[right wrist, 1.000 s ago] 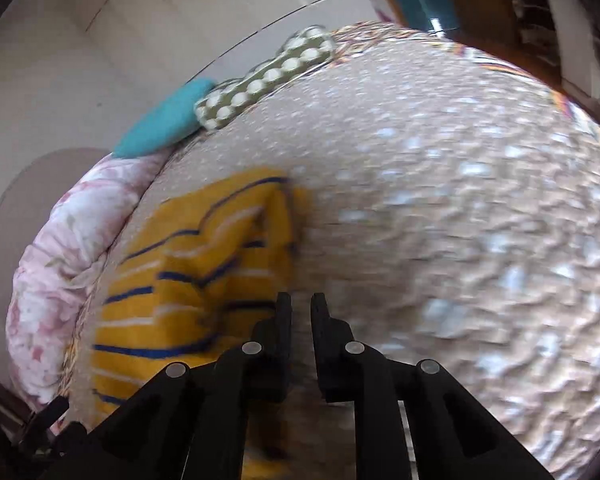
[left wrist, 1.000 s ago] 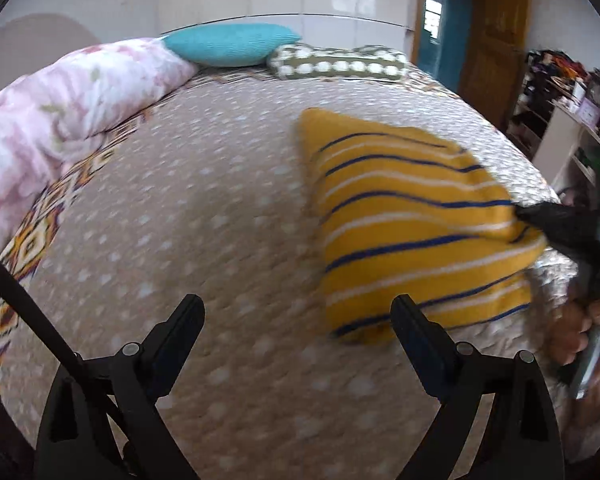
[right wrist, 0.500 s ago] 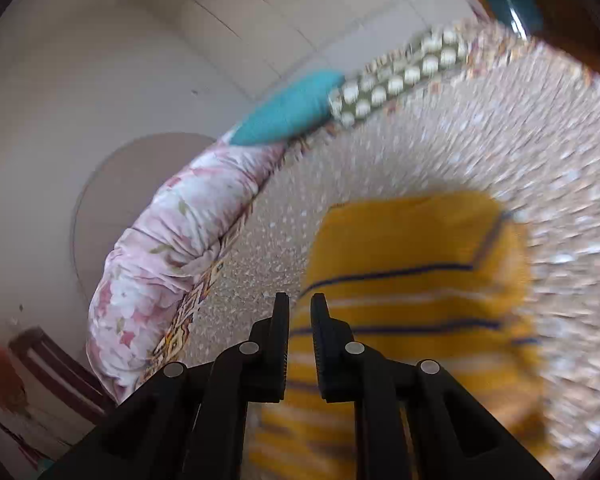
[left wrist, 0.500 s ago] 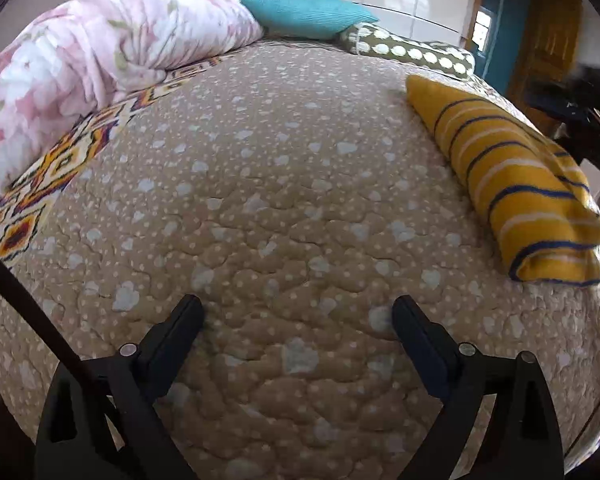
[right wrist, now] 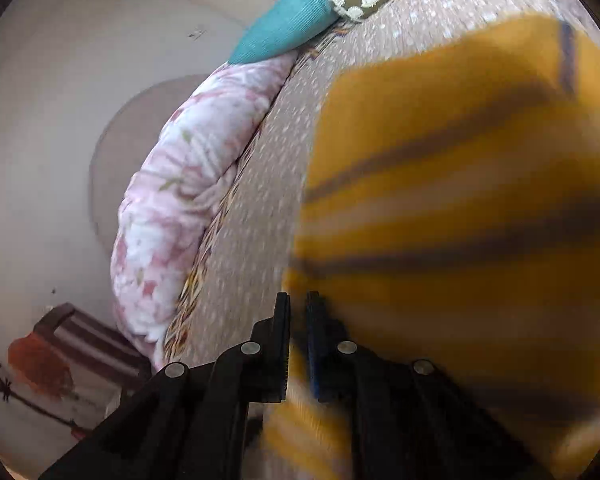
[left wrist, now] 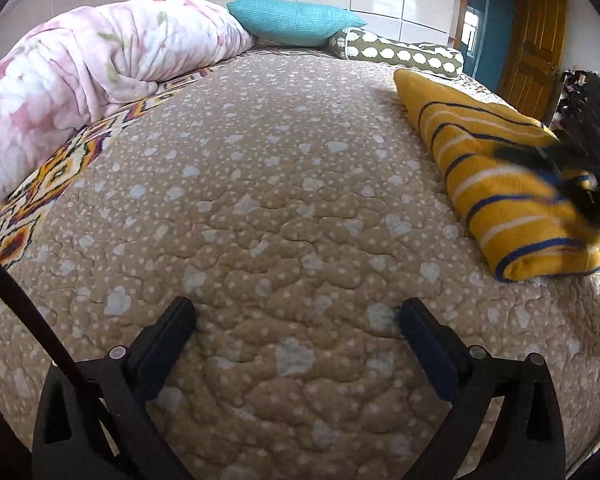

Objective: Fold small clothes

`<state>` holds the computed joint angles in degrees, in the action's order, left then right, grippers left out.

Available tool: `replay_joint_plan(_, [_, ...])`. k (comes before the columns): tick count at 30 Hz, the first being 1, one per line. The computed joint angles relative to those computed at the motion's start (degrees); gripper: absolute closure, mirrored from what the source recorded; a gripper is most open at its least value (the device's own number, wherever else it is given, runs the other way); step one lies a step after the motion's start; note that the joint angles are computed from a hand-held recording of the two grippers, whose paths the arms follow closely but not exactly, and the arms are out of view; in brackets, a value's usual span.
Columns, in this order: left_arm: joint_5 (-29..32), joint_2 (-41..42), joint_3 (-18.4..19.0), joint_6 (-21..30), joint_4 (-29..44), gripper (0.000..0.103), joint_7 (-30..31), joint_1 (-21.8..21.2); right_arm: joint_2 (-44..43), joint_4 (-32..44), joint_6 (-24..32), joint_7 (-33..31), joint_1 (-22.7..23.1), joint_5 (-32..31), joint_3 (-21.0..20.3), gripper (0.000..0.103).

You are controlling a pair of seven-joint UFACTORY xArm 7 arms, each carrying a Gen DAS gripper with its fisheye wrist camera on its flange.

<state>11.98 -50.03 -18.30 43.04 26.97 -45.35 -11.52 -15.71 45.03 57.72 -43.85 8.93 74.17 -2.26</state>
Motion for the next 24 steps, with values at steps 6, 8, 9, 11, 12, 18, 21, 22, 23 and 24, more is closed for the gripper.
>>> replay_joint_plan(6, [0.29,0.4,-0.67,0.89,0.53,0.001,-0.61,0.15,-9.9,-8.5,2.54,0.36,-0.97,-5.56,-1.8,0.092])
replay_joint_plan(8, [0.58,0.76,-1.19,1.11,0.86,0.0,-1.19,0.29,-14.05,-9.48,-1.31,-2.04,-1.47,-5.52,-2.42,0.092])
replay_joint_plan(9, [0.78,0.9,-1.38,1.19,0.98,0.0,-1.47,0.36,-14.79,-9.07,-3.24,-2.94,-1.56,-4.88,-3.23,0.091])
replay_joint_plan(11, [1.07,1.25,-1.53,1.43,1.26,0.0,-1.81,0.35,-13.41,-6.98,-4.58,-3.11,-1.72,-3.21,-5.85,0.078])
replay_joint_plan(12, [1.17,1.37,-1.48,1.5,1.34,0.0,-1.89,0.29,-12.35,-5.97,-5.11,-3.28,-1.94,-2.39,-6.8,0.075])
replay_joint_plan(18, [1.55,1.49,-1.22,1.58,1.41,0.0,-2.22,-0.05,-6.56,-4.34,-12.32,-0.26,-4.82,-5.73,-6.75,0.096])
replay_joint_plan(21, [1.88,1.44,-1.45,1.51,1.4,0.0,-2.58,0.04,-14.09,-10.49,-18.61,3.62,-7.19,-10.01,-4.96,0.093])
replay_joint_plan(22, [2.05,1.48,-1.68,1.5,1.47,0.0,-2.81,0.13,-17.94,-13.19,-19.38,4.58,-7.59,-11.26,-5.25,0.083])
replay_joint_plan(23, [2.23,1.59,-1.83,1.49,1.56,0.0,-2.99,0.23,-20.4,-14.57,-19.35,4.02,-6.96,-10.93,-6.38,0.082])
replay_joint_plan(24, [2.33,1.68,-2.01,1.61,1.68,0.0,-3.23,0.26,-23.56,-16.29,-19.79,3.16,-6.28,-10.37,-7.3,0.082])
